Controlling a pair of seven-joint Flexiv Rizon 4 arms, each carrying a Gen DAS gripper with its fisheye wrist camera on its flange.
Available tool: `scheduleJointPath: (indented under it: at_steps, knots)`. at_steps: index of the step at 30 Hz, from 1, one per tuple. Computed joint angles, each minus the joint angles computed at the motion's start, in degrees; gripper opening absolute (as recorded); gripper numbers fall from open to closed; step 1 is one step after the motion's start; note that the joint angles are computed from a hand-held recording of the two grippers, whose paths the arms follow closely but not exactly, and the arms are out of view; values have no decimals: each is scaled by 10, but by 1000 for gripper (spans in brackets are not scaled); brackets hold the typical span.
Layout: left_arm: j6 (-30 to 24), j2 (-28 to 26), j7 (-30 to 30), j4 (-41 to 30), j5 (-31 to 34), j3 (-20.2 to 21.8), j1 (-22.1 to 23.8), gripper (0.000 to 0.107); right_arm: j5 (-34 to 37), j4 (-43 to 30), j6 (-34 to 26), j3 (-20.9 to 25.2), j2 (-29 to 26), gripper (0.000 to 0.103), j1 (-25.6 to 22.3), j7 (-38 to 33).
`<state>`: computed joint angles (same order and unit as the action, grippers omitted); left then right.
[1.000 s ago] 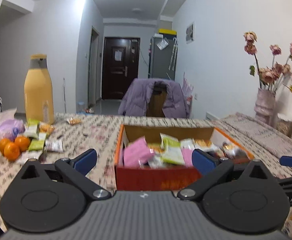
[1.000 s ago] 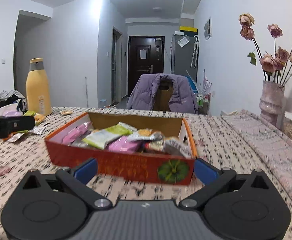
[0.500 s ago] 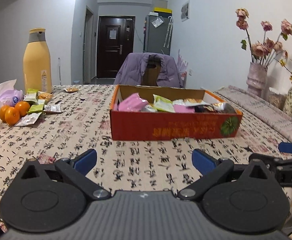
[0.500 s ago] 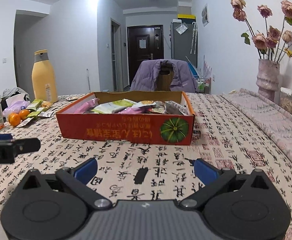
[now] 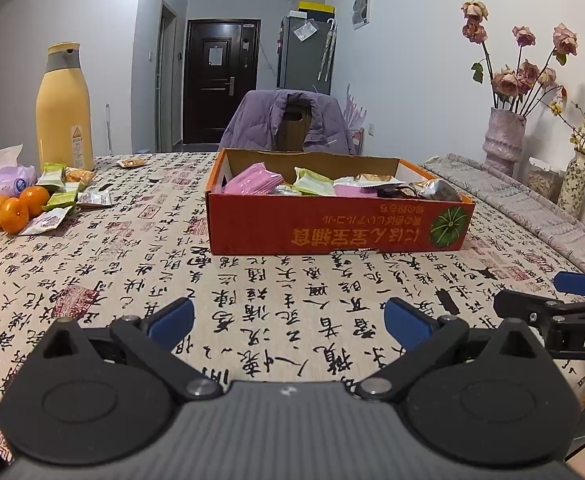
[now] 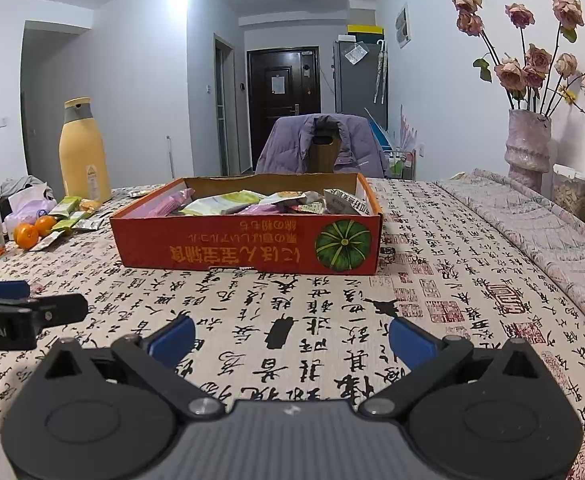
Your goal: Organize snacks
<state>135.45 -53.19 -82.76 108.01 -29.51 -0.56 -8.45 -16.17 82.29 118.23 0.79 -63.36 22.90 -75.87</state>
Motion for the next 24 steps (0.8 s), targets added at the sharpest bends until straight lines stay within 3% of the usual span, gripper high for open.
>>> scheduleJointPath:
  at_steps: [24]
  knots:
    - [2, -1, -9, 6, 10, -1, 2, 103, 5, 1, 1, -2, -2, 103, 3, -3]
